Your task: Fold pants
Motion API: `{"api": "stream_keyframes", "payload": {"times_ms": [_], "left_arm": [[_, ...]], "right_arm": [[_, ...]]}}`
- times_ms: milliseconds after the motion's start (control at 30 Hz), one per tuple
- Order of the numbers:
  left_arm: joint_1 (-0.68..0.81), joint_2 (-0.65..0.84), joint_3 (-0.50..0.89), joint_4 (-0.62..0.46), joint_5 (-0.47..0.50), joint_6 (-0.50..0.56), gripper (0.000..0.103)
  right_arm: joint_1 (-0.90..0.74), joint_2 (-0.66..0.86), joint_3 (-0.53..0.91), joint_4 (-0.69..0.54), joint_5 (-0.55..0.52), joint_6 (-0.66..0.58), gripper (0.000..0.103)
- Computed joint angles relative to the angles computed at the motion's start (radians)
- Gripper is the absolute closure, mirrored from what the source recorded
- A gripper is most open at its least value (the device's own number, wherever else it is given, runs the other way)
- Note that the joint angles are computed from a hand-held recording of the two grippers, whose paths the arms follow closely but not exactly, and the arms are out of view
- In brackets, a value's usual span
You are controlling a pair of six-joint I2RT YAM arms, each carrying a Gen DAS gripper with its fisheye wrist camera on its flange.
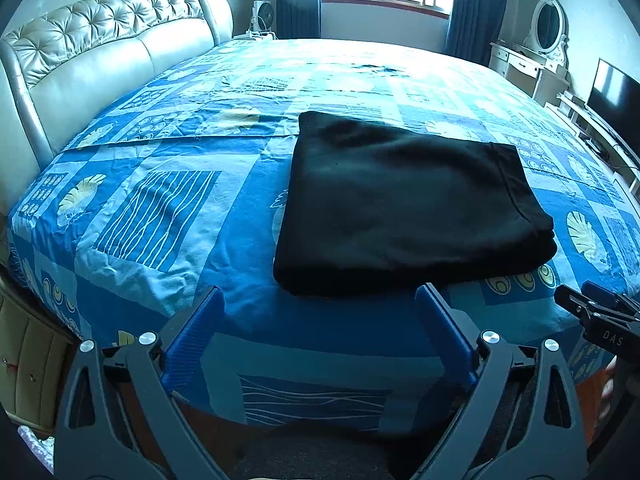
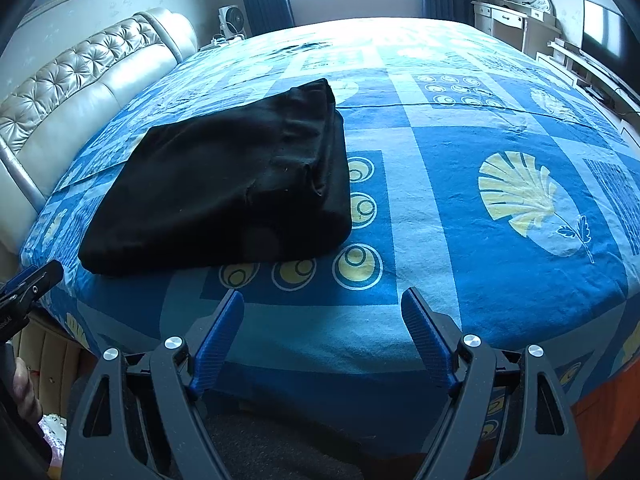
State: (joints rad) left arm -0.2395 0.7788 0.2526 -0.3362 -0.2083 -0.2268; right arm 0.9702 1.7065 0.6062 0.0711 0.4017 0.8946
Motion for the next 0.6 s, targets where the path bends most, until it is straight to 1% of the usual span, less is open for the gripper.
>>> {"api": "stream_keyframes", "payload": {"times_ms": [600], "left_arm": [[-0.029, 0.006, 0.001, -0.004, -0.023, -0.012, 0.006]], "right_arm": [[0.008, 0.014, 0.012, -0.007, -0.015, -0.002, 0.023]]}}
